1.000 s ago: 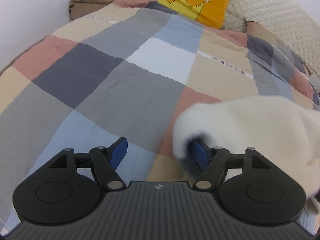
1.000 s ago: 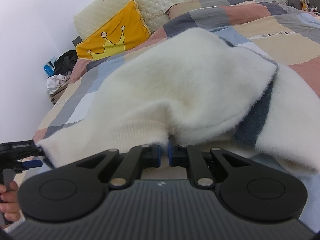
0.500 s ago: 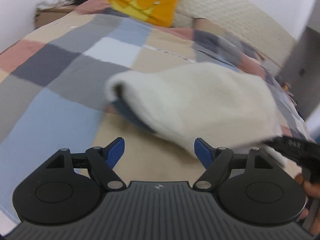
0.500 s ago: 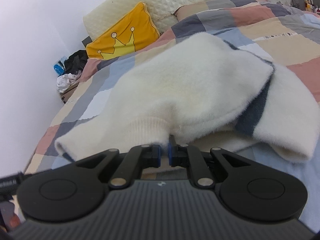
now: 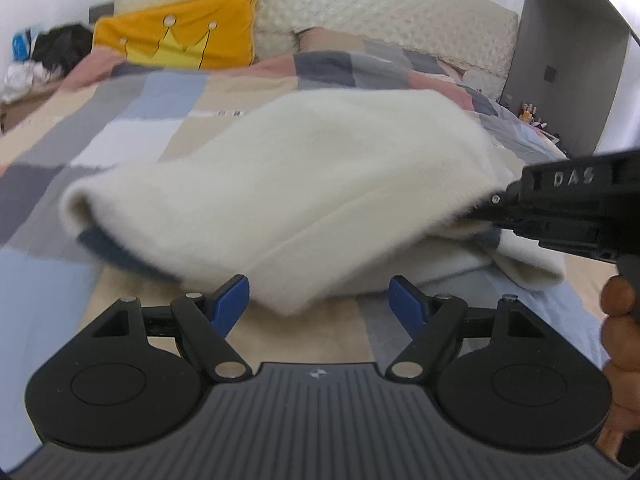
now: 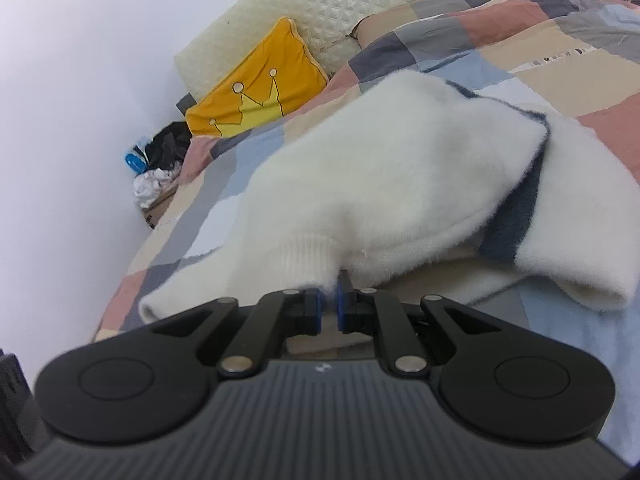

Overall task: Fold large clothes
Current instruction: 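Lift the sweater with both grippers and pull it apart to unbundle it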

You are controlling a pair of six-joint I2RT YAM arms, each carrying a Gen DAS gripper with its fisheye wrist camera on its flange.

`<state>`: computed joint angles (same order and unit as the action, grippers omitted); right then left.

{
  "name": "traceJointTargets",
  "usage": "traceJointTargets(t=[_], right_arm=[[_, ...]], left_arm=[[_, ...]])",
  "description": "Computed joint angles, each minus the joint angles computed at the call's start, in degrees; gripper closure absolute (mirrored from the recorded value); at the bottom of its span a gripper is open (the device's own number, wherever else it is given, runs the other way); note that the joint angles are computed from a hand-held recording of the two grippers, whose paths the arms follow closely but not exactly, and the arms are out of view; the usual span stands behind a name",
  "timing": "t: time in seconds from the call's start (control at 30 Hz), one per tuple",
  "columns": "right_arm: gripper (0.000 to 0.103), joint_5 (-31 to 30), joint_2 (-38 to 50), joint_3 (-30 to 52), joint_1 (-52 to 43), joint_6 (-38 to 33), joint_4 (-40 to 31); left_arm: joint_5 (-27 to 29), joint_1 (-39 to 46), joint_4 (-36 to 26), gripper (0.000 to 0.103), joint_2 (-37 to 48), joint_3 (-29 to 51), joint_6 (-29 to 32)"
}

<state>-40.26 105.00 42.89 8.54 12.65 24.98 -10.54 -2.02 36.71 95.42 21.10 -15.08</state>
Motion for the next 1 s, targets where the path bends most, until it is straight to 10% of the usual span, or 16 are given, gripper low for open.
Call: traceJointTargets(t=[0.17,0.4,0.63,1.0], right_arm=[[0.092,-1.91,0.97,0.34,-0.42,1.43,2.02],[0.092,3.60,1.67,1.05,1.90,0.63,1.12],[0.089,9.39,1.13,0.05,5.33,-1.25,0.98],[0.085,21.21,-3.46,-9.03,9.94,-5.93,19.74]], left_arm=[[-10.16,-2.05,4.54,0.022,8.59,4.16,-1.40],[-0.53,8.77,11.81,0.023,5.19,-0.42,-7.50],[7.43,14.90,12.15,0.094,2.09,-1.21,-7.53],[10.02,14.90,6.54,0.097,-18.46,-8.41,-7.94]])
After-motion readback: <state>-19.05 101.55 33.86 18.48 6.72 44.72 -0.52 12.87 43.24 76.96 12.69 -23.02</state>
